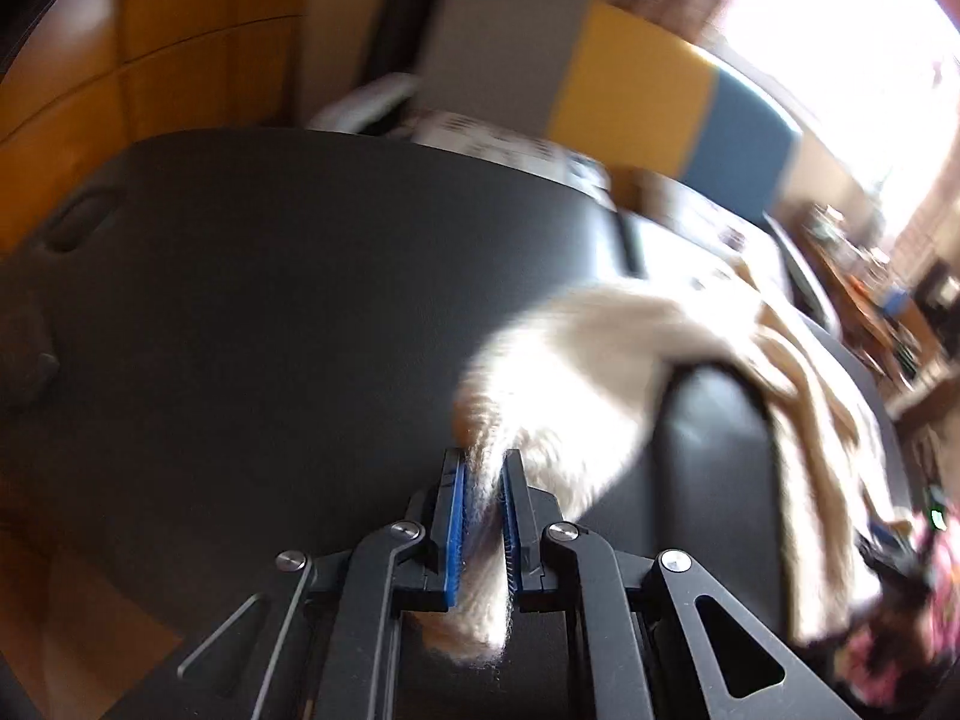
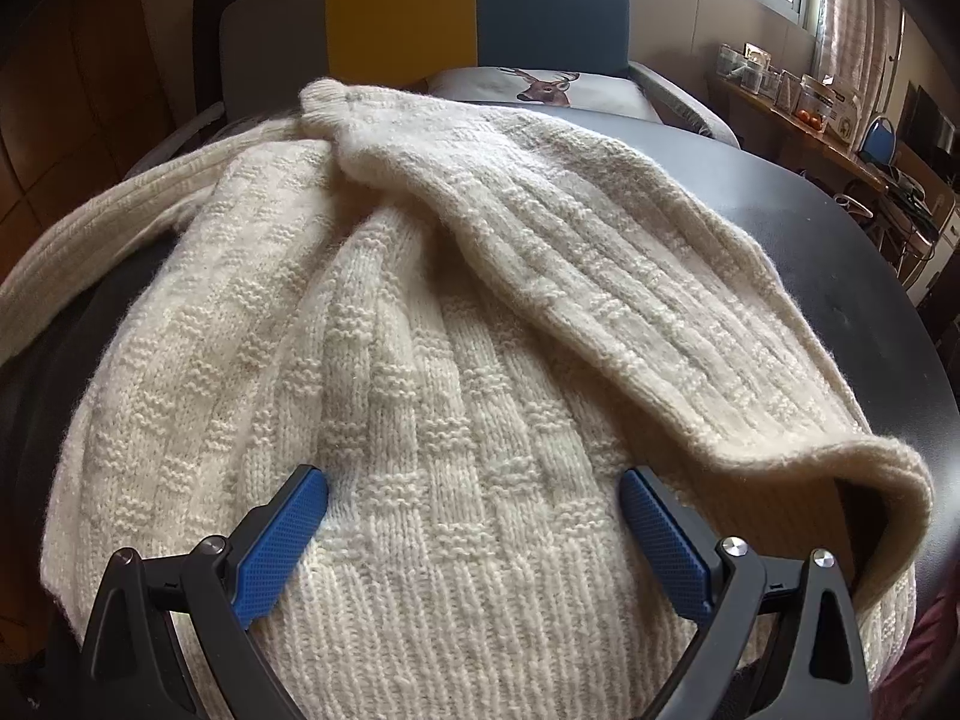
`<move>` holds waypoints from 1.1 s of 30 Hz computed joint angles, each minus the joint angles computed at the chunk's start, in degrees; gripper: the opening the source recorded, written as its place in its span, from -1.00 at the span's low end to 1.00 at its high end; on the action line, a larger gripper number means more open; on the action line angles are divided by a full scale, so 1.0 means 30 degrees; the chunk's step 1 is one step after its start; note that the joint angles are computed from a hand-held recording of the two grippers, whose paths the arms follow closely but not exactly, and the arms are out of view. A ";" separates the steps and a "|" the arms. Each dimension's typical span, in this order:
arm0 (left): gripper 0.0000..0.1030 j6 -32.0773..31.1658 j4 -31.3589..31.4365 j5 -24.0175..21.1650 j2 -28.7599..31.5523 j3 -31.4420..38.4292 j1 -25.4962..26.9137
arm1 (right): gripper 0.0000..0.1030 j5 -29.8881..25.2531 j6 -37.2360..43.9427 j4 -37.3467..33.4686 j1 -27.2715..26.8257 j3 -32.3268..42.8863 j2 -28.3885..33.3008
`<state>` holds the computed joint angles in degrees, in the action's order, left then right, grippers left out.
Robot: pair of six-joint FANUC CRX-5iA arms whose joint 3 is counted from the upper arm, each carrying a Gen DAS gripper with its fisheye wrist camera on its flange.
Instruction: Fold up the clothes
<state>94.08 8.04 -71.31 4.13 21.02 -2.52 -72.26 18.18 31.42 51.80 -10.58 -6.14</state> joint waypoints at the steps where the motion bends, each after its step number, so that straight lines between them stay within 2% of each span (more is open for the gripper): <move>1: -0.78 0.0321 -0.0958 -0.0494 0.0476 0.0774 0.0086 | 0.95 -0.0038 0.0010 -0.0032 0.0008 0.0028 0.0007; 4: -0.78 0.1238 -0.3225 -0.2696 0.2394 0.3228 0.0270 | 0.95 -0.0035 0.0081 -0.0112 0.0012 0.0032 -0.0027; 7: -0.67 0.2305 -0.3833 -0.3982 0.3373 0.4615 0.0381 | 0.97 0.0235 -0.0143 0.0147 0.0057 -0.0309 -0.0217; 8: -0.67 0.2660 -0.3699 -0.3850 0.3277 0.4625 0.0442 | 0.98 0.0344 -0.0180 0.0241 0.0038 -0.0423 -0.0281; 12: -0.40 0.4313 -0.3684 -0.1908 0.1229 0.3295 0.0212 | 1.00 0.0714 -0.0378 0.0606 0.0032 -0.0757 -0.0394; 13: -0.40 0.4188 -0.2418 -0.1018 0.0632 0.2496 0.0263 | 1.00 0.0787 -0.0449 0.0707 0.0051 -0.0844 -0.0433; 15: -0.39 0.2328 0.2053 0.0823 -0.0240 0.0397 0.0399 | 1.00 0.0819 -0.0763 0.0962 0.0259 -0.1014 -0.0513; 17: -0.39 0.0117 0.5727 0.1958 -0.0544 -0.1336 -0.0596 | 1.00 0.0957 -0.0877 0.1134 0.0338 -0.1210 -0.0630; 18: -0.39 -0.0657 0.6563 0.2129 -0.0446 -0.1610 -0.1427 | 1.00 0.1051 -0.0895 0.1207 0.0342 -0.1314 -0.0694; 20: -0.39 -0.1299 0.7117 0.2052 0.0211 -0.1470 -0.3251 | 1.00 0.1239 -0.0932 0.1353 0.0349 -0.1522 -0.0822; 22: -0.39 -0.1324 0.7320 0.1291 0.1420 -0.0617 -0.4696 | 1.00 0.1350 -0.1007 0.1477 0.0383 -0.1679 -0.0922; 25: -0.39 -0.0440 0.6587 -0.0026 0.3032 0.0970 -0.6338 | 1.00 0.1630 -0.1254 0.1832 0.0456 -0.2090 -0.1158; 27: -0.32 0.0365 0.6036 -0.0095 0.3807 0.1574 -0.6864 | 1.00 0.1795 -0.1443 0.2082 0.0496 -0.2325 -0.1263; 29: -0.20 0.0797 0.5525 -0.0580 0.5652 0.3510 -0.6964 | 1.00 0.1875 -0.1488 0.2163 0.0489 -0.2402 -0.1292; 30: -0.06 0.1093 0.5249 -0.0637 0.5844 0.3476 -0.7061 | 1.00 0.1910 -0.1500 0.2195 0.0483 -0.2433 -0.1304; 33: -0.03 0.0783 0.4437 0.0339 0.5515 0.2367 -0.7381 | 1.00 0.2017 -0.1536 0.2289 0.0465 -0.2523 -0.1340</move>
